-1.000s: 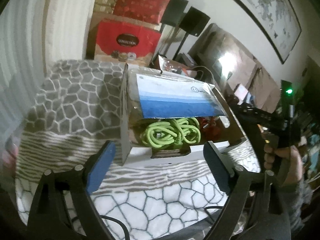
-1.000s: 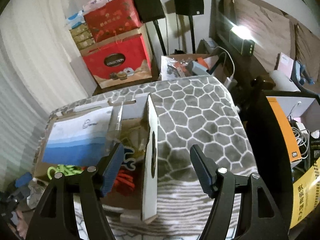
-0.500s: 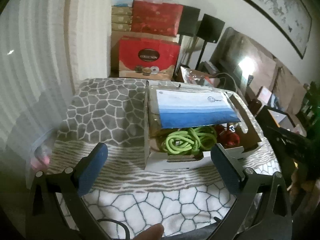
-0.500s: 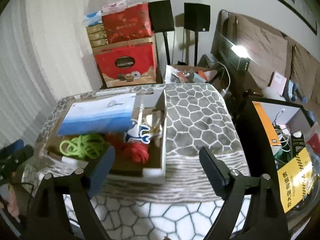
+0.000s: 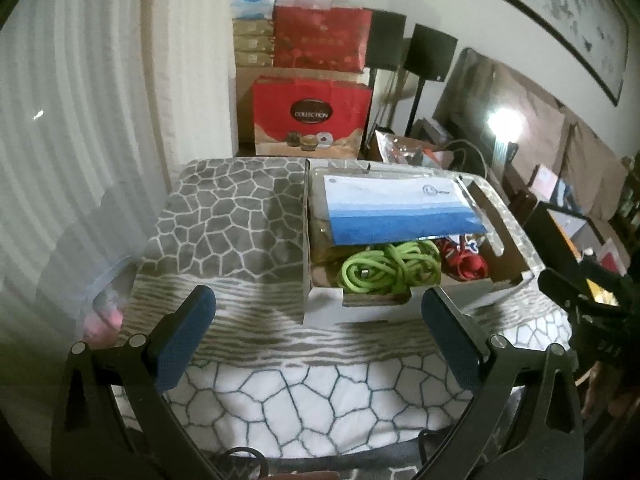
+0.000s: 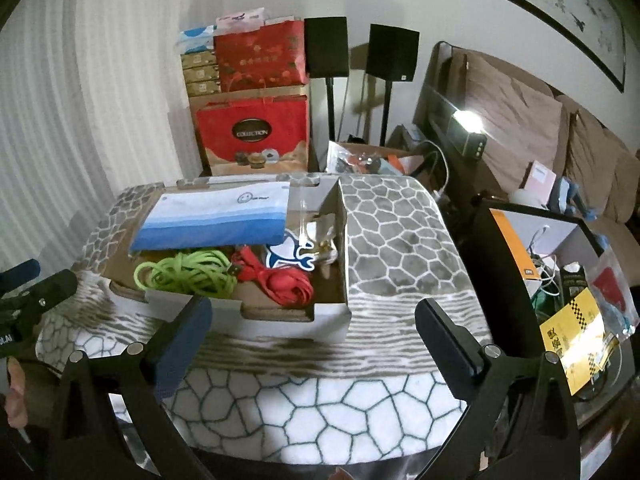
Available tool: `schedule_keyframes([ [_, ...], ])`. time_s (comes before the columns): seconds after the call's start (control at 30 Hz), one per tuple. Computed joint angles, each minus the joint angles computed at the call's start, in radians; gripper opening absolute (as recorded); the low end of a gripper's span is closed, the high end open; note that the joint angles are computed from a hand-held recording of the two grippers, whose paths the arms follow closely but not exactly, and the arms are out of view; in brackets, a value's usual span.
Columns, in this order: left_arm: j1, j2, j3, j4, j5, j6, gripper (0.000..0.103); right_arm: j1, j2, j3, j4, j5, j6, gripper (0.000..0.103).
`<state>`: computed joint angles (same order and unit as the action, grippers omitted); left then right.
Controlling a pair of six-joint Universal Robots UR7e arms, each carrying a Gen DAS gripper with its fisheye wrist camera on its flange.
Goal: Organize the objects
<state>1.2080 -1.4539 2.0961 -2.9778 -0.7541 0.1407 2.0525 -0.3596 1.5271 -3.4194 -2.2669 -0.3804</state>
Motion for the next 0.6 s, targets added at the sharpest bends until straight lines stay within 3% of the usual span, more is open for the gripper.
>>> schedule_keyframes([
  [0.6,-0.014,0.001,0.003,0.038,0.026,-0.026,0.103,0.015,0.007,0.018,-0.011,-0.015,0.013,0.102],
])
